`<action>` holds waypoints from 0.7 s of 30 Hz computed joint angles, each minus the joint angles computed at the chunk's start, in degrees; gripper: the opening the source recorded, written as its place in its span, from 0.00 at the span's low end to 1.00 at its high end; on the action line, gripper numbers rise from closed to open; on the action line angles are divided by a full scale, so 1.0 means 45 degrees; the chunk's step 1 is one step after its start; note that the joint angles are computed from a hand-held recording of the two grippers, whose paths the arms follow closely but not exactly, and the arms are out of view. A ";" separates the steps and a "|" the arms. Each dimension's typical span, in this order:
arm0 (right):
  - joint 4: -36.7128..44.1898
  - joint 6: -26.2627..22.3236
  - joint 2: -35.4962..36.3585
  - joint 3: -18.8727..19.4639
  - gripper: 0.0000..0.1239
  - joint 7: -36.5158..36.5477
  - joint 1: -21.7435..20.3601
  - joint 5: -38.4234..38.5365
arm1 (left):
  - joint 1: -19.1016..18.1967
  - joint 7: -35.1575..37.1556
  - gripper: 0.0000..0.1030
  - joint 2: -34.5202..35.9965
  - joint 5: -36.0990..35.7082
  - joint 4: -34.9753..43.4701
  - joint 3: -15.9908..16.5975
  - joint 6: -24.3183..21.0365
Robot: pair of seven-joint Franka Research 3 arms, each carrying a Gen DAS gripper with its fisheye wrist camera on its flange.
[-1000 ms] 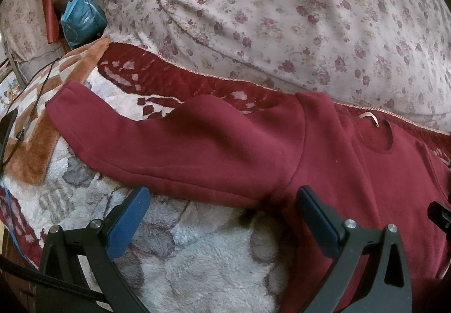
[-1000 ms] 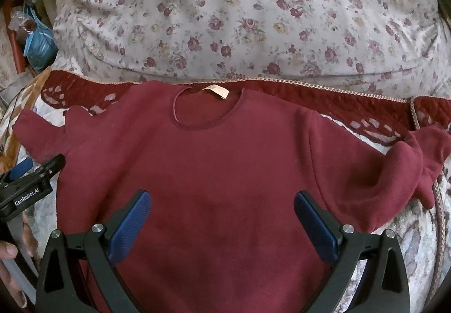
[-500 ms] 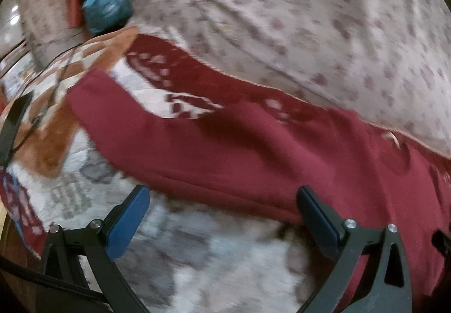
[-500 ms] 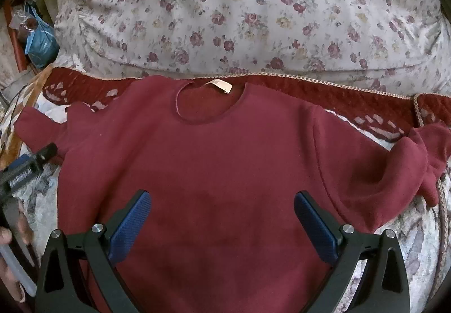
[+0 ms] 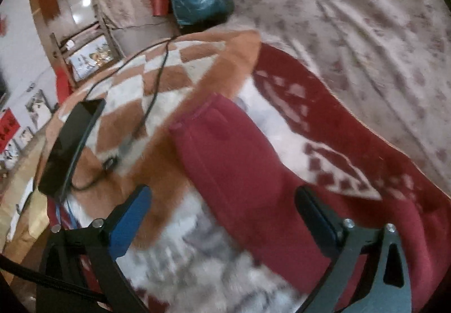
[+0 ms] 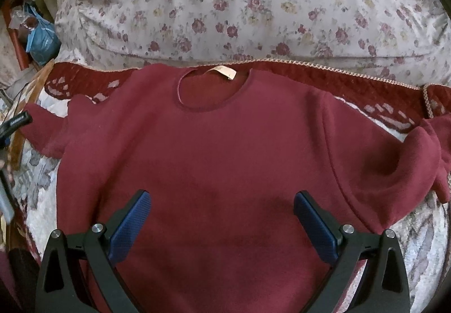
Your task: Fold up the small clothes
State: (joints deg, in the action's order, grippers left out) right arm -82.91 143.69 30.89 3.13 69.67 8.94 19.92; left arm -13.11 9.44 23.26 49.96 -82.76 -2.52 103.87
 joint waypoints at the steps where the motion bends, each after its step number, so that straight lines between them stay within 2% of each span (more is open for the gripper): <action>1: 0.0030 -0.0060 0.0025 0.0018 0.83 -0.0035 -0.0016 0.0014 | 0.0021 0.0120 0.96 0.0137 0.0005 0.0180 0.0042 -0.0142; 5: 0.0213 -0.0242 0.0164 0.0014 0.83 -0.0031 0.0001 -0.0009 | -0.0005 0.0374 0.91 0.0768 0.0191 0.0896 0.0319 -0.0804; 7: 0.0321 -0.0321 0.0230 0.0035 0.83 -0.0045 -0.0025 0.0032 | 0.0104 0.0315 0.90 0.0798 0.0103 0.0872 0.0367 -0.0709; 9: 0.0399 -0.0356 0.0286 0.0059 0.83 -0.0107 -0.0045 0.0068 | 0.0161 0.0275 0.81 0.0824 0.0057 0.0837 0.0404 -0.0717; 11: 0.0396 -0.0341 0.0297 0.0055 0.83 -0.0150 -0.0035 0.0059 | 0.0361 0.0389 0.55 0.0952 -0.0225 0.0914 0.0409 -0.0639; 13: 0.0329 -0.0293 0.0270 0.0072 0.83 -0.0242 -0.0038 0.0072 | 0.0384 0.0279 0.50 0.0964 -0.0134 0.0857 0.0501 -0.0580; 14: 0.0317 -0.0264 0.0267 0.0100 0.83 -0.0330 -0.0055 0.0099 | 0.0341 0.0103 0.39 0.0849 0.0146 0.0659 0.0565 -0.0390; 15: 0.0270 -0.0227 0.0238 0.0138 0.83 -0.0431 -0.0085 0.0158 | 0.0360 0.0027 0.33 0.0781 0.0207 0.0575 0.0567 -0.0290; 16: 0.0275 -0.0216 0.0243 0.0168 0.83 -0.0507 -0.0110 0.0218 | 0.0406 -0.0130 0.19 0.0626 0.0226 0.0375 0.0549 -0.0070; 17: 0.0309 -0.0240 0.0266 0.0192 0.83 -0.0571 -0.0138 0.0279 | 0.0531 -0.0437 0.11 0.0286 0.0185 -0.0087 0.0492 0.0502; 20: 0.0397 -0.0276 0.0325 0.0181 0.83 -0.0575 -0.0145 0.0370 | 0.0925 -0.0771 0.09 -0.0619 -0.0099 -0.1243 0.0170 0.2510; 21: 0.0411 -0.0271 0.0333 0.0172 0.83 -0.0565 -0.0134 0.0376 | 0.0915 -0.0780 0.09 -0.0757 -0.0106 -0.1381 0.0083 0.2824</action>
